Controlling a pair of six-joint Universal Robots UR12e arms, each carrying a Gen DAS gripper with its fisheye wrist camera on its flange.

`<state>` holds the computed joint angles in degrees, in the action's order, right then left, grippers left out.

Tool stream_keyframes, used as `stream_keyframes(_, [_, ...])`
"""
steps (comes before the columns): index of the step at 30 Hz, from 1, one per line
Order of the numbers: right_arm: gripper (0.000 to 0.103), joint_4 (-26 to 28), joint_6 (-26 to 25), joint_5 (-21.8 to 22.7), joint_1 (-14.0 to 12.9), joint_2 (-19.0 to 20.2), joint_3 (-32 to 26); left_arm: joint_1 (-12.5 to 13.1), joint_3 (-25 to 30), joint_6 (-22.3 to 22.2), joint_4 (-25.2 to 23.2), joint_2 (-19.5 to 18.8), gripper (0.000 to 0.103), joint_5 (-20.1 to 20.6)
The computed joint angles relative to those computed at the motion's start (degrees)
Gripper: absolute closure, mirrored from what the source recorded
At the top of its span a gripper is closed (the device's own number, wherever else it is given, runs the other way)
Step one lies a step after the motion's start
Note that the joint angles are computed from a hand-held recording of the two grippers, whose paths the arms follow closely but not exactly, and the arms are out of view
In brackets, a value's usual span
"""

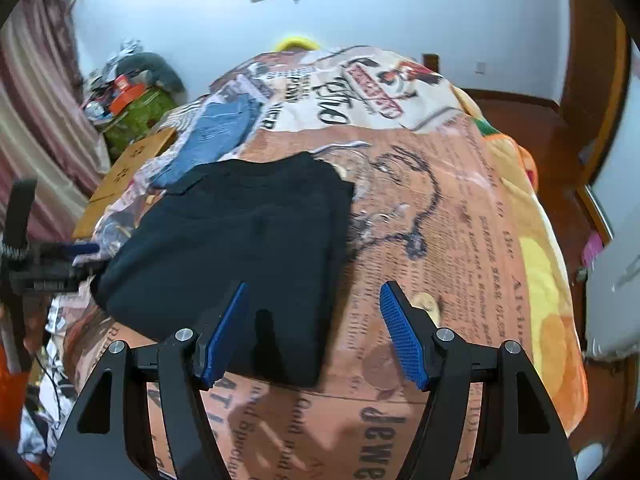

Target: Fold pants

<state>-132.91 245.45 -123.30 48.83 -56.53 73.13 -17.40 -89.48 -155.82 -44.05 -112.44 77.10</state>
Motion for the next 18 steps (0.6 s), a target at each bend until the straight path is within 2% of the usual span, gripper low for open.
stream_keyframes(2, [0.039,-1.26,-3.48,0.19,-0.11,0.72,-1.21,-0.05,0.89,0.02,0.41,-0.2,0.025,-1.0])
stream_keyframes(4, [0.039,-4.18,-7.39,0.34,-0.35,1.41,-1.95,-0.29,1.59,0.3,1.24,-0.28,0.04,-3.61])
stream_keyframes(6, [0.039,-6.18,-10.4,1.72,-1.05,2.27,-3.13,-0.59,2.39,0.8,0.3,-0.61,0.062,-5.79])
stream_keyframes(7, [0.04,-6.87,-11.39,2.17,-1.29,2.66,-3.58,-0.87,2.92,1.37,-0.86,-0.88,0.068,-7.19])
stream_keyframes(8, [0.046,-7.57,-12.54,3.17,-1.67,3.14,-4.14,-1.13,3.25,2.2,-1.93,-1.1,0.079,-8.2])
stream_keyframes(9, [0.053,-7.98,-13.36,4.36,-2.0,3.51,-4.51,-1.39,3.45,2.85,-2.65,-1.26,0.083,-8.56])
stream_keyframes(12, [0.066,-8.17,-15.0,8.14,-3.11,4.72,-5.61,-2.67,3.71,5.58,-4.5,-2.08,0.085,-8.88])
stream_keyframes(14, [0.069,-6.57,-14.86,10.13,-3.66,5.26,-6.03,-3.49,3.97,6.3,-5.56,-3.0,0.085,-7.36])
stream_keyframes(16, [0.072,-4.39,-14.48,12.24,-4.21,5.62,-6.13,-4.15,3.64,7.07,-3.89,-3.77,0.085,-4.55])
stream_keyframes(18, [0.078,-3.49,-14.35,13.65,-4.44,5.61,-5.52,-4.22,3.78,7.69,-3.94,-4.43,0.09,-3.86])
